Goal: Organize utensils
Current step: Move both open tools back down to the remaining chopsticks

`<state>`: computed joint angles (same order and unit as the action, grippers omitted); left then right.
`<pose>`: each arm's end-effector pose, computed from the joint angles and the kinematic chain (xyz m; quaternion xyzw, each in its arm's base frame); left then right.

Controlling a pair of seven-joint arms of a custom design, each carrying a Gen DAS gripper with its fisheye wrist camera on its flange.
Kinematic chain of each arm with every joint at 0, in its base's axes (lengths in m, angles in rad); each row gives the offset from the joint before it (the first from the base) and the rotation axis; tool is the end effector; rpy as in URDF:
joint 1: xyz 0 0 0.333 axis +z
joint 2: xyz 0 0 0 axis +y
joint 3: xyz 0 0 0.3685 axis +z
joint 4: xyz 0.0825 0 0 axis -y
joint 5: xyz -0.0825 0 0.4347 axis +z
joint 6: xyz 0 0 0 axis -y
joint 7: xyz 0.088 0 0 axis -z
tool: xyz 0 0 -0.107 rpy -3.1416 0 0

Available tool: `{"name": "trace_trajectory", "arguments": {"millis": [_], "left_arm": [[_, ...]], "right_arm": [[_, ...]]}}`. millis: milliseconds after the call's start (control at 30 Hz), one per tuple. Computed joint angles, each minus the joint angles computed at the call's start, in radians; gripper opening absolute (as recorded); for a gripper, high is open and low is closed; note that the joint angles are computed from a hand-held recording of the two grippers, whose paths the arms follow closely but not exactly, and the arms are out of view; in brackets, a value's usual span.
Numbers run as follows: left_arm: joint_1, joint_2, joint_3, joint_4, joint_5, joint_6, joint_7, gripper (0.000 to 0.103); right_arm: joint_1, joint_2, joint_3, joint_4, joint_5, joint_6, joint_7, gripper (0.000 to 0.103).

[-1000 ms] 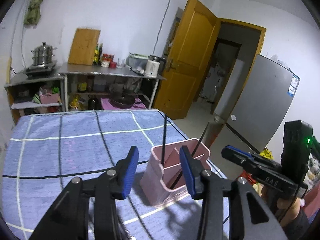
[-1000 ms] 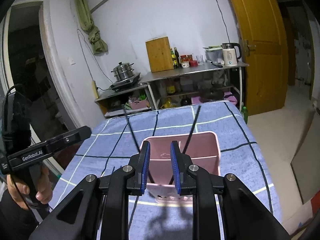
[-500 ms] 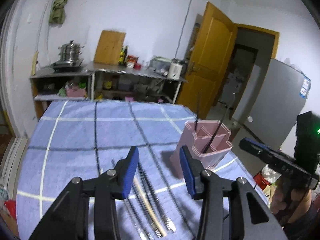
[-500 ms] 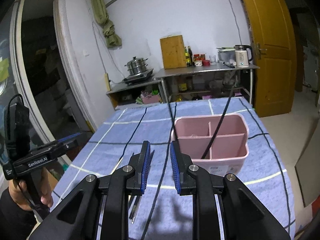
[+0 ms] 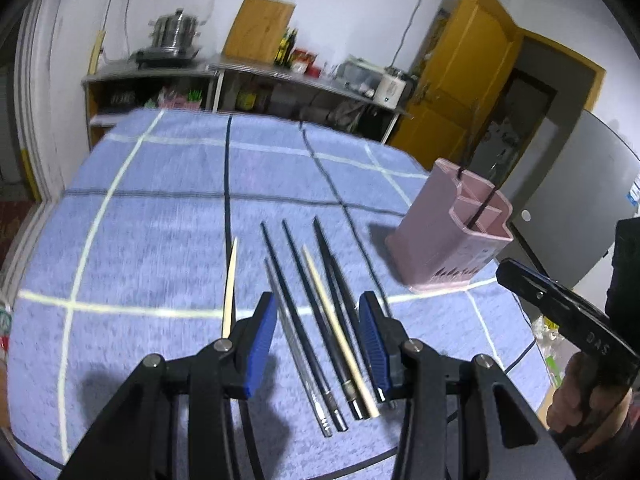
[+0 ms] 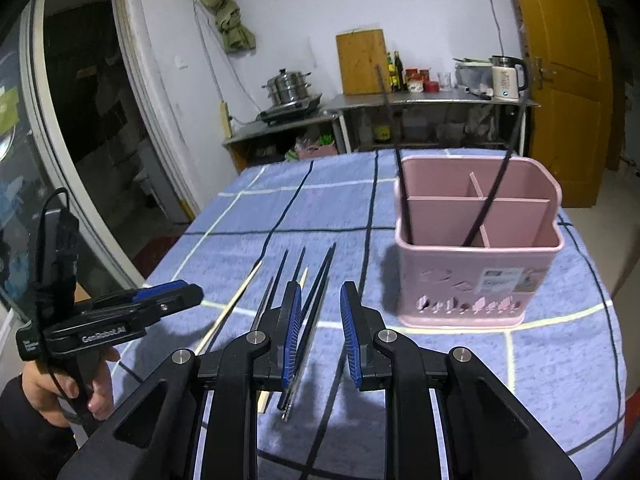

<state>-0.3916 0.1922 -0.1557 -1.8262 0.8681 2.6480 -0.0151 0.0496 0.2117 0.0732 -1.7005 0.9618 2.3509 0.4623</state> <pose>0.5984 -0.3797 0.5241 -0.7618 0.5027 -0.3556 0.2013 0.7161 0.0955 0.5549 -0.8077 0.3901 -0.0686 0.4366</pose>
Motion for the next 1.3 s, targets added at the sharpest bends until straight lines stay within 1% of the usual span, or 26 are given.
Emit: {"name": "trace_trajectory", "arguments": {"millis": [233,333,467,600,667,800,1100,1233,1300], "left_arm": [[0.012,0.034,0.005,-0.014,-0.087,0.041,0.026,0.044],[0.012,0.054,0.01,-0.001,-0.127,0.036,0.062,0.038],[0.007,0.082,0.023,0.018,-0.166,0.032,0.094,0.033],[0.004,0.1,0.035,0.028,-0.201,0.03,0.112,0.032],[0.002,0.105,0.042,0.024,-0.21,0.043,0.108,0.031],[-0.001,0.121,0.049,0.036,-0.232,0.044,0.126,0.031],[-0.02,0.139,0.067,0.059,-0.232,0.018,0.136,0.03],[-0.036,0.15,0.07,0.084,-0.208,-0.033,0.133,0.03],[-0.042,0.155,0.069,0.098,-0.198,-0.064,0.133,0.028]], "right_arm": [[0.024,0.037,0.01,0.0,-0.079,0.001,0.047,0.021],[0.031,0.059,0.015,0.005,-0.116,0.005,0.078,0.021],[0.038,0.094,0.025,0.028,-0.164,0.01,0.117,0.018],[0.043,0.134,0.035,0.058,-0.216,0.015,0.167,0.016],[0.044,0.15,0.041,0.069,-0.236,0.017,0.182,0.013],[0.046,0.175,0.052,0.086,-0.27,0.022,0.206,0.011],[0.049,0.214,0.066,0.112,-0.327,0.017,0.25,0.01],[0.048,0.214,0.073,0.107,-0.333,0.036,0.248,0.01],[0.049,0.212,0.073,0.104,-0.339,0.043,0.251,0.01]]}}
